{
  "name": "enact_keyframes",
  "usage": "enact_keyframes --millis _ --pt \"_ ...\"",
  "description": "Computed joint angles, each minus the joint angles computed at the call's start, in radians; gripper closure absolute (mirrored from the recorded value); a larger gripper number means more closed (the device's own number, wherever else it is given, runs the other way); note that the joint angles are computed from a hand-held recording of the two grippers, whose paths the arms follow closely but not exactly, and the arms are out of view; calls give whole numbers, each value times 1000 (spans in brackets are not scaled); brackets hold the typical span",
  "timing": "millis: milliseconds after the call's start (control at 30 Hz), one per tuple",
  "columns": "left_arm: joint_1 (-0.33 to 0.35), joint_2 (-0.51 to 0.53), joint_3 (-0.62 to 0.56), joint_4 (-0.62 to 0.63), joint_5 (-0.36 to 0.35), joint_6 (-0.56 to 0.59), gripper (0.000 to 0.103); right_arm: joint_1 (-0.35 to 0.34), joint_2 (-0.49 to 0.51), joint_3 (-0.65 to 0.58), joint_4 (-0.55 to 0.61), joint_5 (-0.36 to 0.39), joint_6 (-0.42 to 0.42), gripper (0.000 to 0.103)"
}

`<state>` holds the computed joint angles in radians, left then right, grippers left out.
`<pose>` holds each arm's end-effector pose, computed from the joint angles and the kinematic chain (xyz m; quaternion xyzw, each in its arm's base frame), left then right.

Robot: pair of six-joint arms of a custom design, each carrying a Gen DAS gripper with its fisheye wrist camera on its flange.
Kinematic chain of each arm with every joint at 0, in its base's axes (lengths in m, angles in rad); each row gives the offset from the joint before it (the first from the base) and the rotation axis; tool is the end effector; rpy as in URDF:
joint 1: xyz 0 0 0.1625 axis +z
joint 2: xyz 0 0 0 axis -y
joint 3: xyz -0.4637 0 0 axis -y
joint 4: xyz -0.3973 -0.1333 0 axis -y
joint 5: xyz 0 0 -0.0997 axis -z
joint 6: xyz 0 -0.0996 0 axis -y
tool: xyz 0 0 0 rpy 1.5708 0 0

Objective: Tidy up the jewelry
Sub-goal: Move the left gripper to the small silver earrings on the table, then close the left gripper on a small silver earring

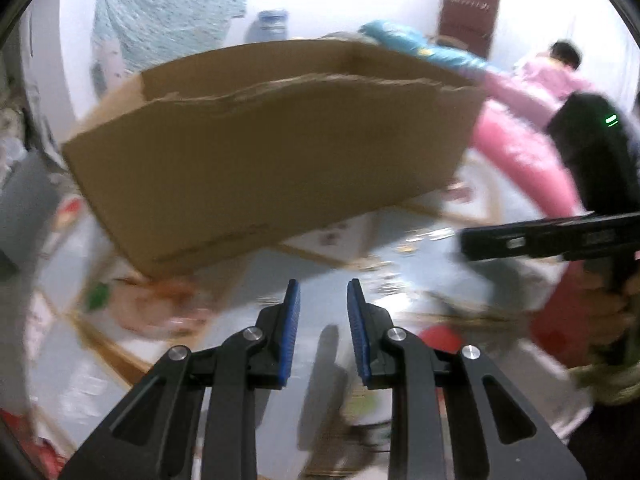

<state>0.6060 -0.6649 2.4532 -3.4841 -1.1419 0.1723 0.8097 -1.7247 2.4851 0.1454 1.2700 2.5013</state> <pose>-0.2205 -0.3654 -0.0168 0.5138 0.8289 -0.1383 0.1724 -0.0180 -0.2550 0.2105 -0.0076 -0.9358 0.3380 0.0998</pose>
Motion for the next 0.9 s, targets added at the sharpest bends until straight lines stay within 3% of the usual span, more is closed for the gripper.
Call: enact_keyframes --millis 133,233,367,567,900 --pt "-10 32 -11 -11 89 47 80 9 4 -1 -5 9 3 71" --pt "0 42 -25 -3 101 59 80 14 9 -3 -8 15 7 71" --pt "19 38 -39 2 85 73 80 20 12 -4 -11 22 9 71" --pt "33 41 -47 4 27 89 98 22 12 -4 -12 24 12 71" --pt "38 27 -20 -49 -33 31 101 40 -2 8 -30 40 3 71"
